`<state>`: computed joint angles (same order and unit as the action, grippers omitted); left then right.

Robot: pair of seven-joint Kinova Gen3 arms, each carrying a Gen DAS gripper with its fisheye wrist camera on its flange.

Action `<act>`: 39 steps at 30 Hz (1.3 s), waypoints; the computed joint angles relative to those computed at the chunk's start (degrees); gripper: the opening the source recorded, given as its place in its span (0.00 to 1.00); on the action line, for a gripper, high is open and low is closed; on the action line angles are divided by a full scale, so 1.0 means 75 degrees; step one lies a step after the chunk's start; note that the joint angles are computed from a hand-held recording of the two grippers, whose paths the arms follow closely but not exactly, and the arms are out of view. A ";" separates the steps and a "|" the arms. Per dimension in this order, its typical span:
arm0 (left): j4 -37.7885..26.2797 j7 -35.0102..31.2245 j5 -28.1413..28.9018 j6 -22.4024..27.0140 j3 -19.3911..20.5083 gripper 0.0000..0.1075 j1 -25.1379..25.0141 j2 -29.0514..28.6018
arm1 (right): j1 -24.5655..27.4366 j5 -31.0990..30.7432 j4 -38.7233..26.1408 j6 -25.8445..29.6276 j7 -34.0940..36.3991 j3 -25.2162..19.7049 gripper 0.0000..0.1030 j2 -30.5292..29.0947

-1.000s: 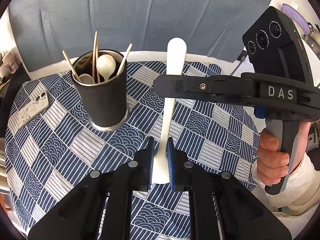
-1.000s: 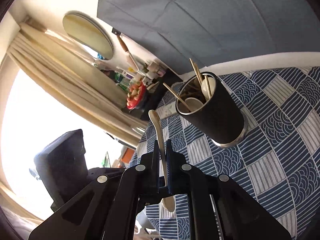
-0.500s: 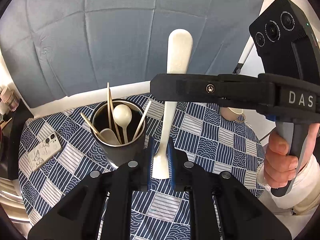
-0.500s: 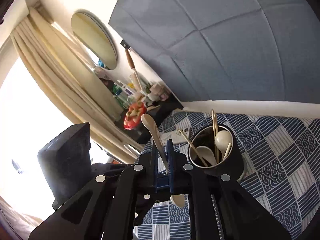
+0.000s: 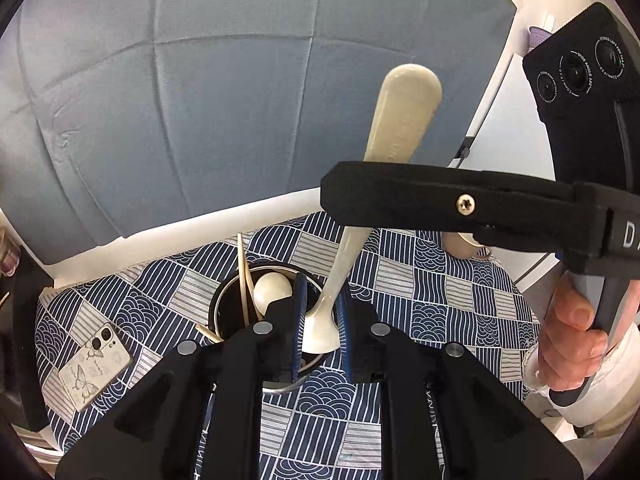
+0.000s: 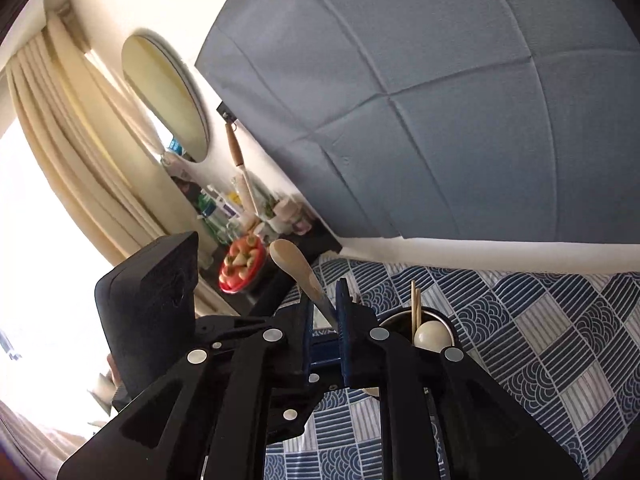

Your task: Organize utensils

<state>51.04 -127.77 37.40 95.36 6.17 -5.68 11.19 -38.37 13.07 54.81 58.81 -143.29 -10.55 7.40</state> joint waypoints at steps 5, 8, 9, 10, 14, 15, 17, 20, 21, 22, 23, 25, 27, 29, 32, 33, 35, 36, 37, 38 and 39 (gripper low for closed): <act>-0.0265 -0.0087 -0.0198 0.0215 0.0090 0.15 0.0064 0.0353 | 0.0041 -0.0025 0.0097 0.0002 -0.0293 0.0082 0.10 0.0114; -0.0135 -0.0199 -0.0322 0.0152 0.0117 0.15 0.0098 0.0362 | 0.0091 -0.0099 0.0244 -0.0072 -0.0420 0.0107 0.10 0.0118; -0.0003 -0.0263 -0.0341 0.0052 0.0106 0.15 0.0091 0.0317 | 0.0109 -0.0120 0.0311 -0.0100 -0.0423 0.0106 0.11 0.0106; 0.0270 -0.0407 -0.0340 -0.0172 0.0077 0.18 0.0067 0.0183 | 0.0119 -0.0117 0.0405 -0.0166 -0.0416 0.0101 0.13 0.0076; 0.1211 -0.0639 -0.0103 -0.0758 -0.0140 0.58 -0.0083 -0.0249 | -0.0015 0.0238 0.0277 0.0329 -0.0581 0.0119 0.37 0.0137; 0.1380 -0.0673 0.0097 -0.0764 -0.0208 0.60 -0.0192 -0.0311 | -0.0023 0.0274 0.0312 0.0359 -0.0627 0.0126 0.42 0.0106; 0.1746 -0.0812 0.0447 -0.0903 -0.0345 0.72 -0.0377 -0.0485 | -0.0052 0.0404 0.0325 0.0484 -0.0631 0.0112 0.54 0.0044; 0.2237 -0.0899 0.0685 -0.1287 -0.0561 0.79 -0.0484 -0.0791 | -0.0290 0.0915 0.0040 0.1106 -0.0563 0.0071 0.66 0.0123; 0.2397 -0.0845 0.0700 -0.1414 -0.0632 0.81 -0.0496 -0.0900 | -0.0345 0.1002 -0.0017 0.1254 -0.0522 0.0065 0.70 0.0134; 0.2580 -0.0819 0.0733 -0.1553 -0.0706 0.84 -0.0511 -0.1025 | -0.0411 0.1119 -0.0035 0.1356 -0.0530 0.0066 0.78 0.0130; 0.2745 -0.0828 0.0763 -0.1666 -0.0776 0.85 -0.0518 -0.1139 | -0.0498 0.1285 -0.0018 0.1435 -0.0554 0.0061 0.84 0.0107; 0.3011 -0.0738 0.0593 -0.1952 -0.0878 0.89 -0.0459 -0.1377 | -0.0640 0.1594 0.0065 0.1520 -0.0489 0.0018 0.84 0.0051; 0.3206 -0.0414 0.0235 -0.2171 -0.0952 0.89 -0.0348 -0.1616 | -0.0797 0.1859 0.0004 0.1839 -0.0444 -0.0034 0.85 0.0079; 0.3342 -0.0222 0.0102 -0.2156 -0.1094 0.90 -0.0308 -0.1797 | -0.0911 0.1981 0.0037 0.2038 -0.0266 -0.0092 0.86 0.0058; 0.3692 0.0224 -0.0396 -0.2550 -0.1140 0.90 -0.0155 -0.2256 | -0.0961 0.1953 0.0348 0.2079 -0.0034 -0.0196 0.87 -0.0086; 0.3867 0.0452 -0.0640 -0.2778 -0.1126 0.90 -0.0088 -0.2467 | -0.0951 0.1903 0.0467 0.2076 0.0024 -0.0239 0.87 -0.0138; 0.4231 0.0867 -0.1009 -0.3104 -0.1153 0.90 0.0033 -0.2879 | -0.0957 0.1860 0.0688 0.2110 0.0089 -0.0339 0.87 -0.0226; 0.4394 0.0961 -0.1083 -0.3174 -0.1222 0.90 0.0093 -0.3049 | -0.1005 0.1943 0.0817 0.2143 0.0039 -0.0400 0.89 -0.0271; 0.4538 0.0980 -0.1098 -0.3170 -0.1330 0.90 0.0167 -0.3187 | -0.1062 0.2065 0.0973 0.2179 -0.0043 -0.0464 0.89 -0.0327; 0.4658 0.1071 -0.1163 -0.3159 -0.1393 0.90 0.0237 -0.3315 | -0.1113 0.2180 0.1127 0.2214 -0.0113 -0.0535 0.89 -0.0385; 0.4791 0.1263 -0.1299 -0.3201 -0.1391 0.90 0.0284 -0.3469 | -0.1151 0.2265 0.1259 0.2244 -0.0166 -0.0608 0.89 -0.0436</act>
